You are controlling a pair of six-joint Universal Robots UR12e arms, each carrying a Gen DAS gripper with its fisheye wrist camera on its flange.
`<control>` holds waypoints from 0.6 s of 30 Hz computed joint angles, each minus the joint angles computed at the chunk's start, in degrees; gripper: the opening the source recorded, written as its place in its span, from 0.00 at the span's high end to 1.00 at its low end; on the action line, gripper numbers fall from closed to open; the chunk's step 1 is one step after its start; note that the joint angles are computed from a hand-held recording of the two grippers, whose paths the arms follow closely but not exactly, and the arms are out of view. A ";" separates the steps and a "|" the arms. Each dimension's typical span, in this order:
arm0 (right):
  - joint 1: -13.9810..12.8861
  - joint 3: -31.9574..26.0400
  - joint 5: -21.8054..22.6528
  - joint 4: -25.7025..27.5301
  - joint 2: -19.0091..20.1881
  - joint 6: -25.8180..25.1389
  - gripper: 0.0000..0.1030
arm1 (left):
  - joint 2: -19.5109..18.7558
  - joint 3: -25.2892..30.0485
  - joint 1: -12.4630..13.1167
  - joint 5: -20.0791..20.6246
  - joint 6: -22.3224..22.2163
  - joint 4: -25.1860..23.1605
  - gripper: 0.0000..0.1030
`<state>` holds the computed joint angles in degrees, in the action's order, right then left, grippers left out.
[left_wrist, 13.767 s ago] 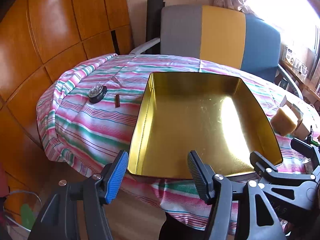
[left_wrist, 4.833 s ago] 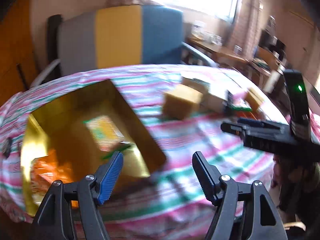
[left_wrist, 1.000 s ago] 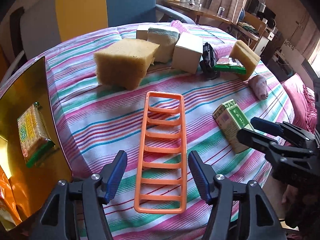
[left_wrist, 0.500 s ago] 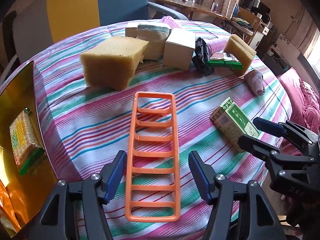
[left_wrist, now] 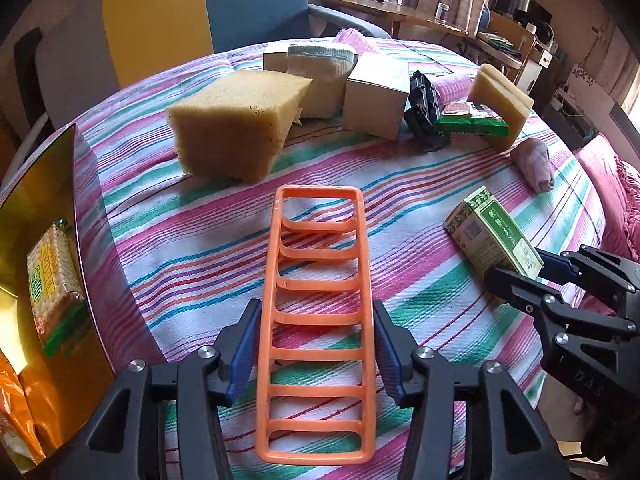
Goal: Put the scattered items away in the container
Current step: 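Grasp the green tea box with the right tool while the left tool holds the rack, then carry the rack and tea box into the gold tray and open both tools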
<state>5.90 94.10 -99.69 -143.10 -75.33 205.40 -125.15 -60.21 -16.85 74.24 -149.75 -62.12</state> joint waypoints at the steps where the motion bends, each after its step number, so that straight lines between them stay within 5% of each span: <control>1: 0.04 -0.11 -0.11 0.24 0.10 -0.01 0.69 | 0.08 -0.16 0.00 0.10 -0.28 0.27 0.49; 18: 1.38 -1.87 -4.09 3.67 1.06 0.52 0.70 | 1.38 -4.06 0.49 -0.77 -3.79 7.89 0.51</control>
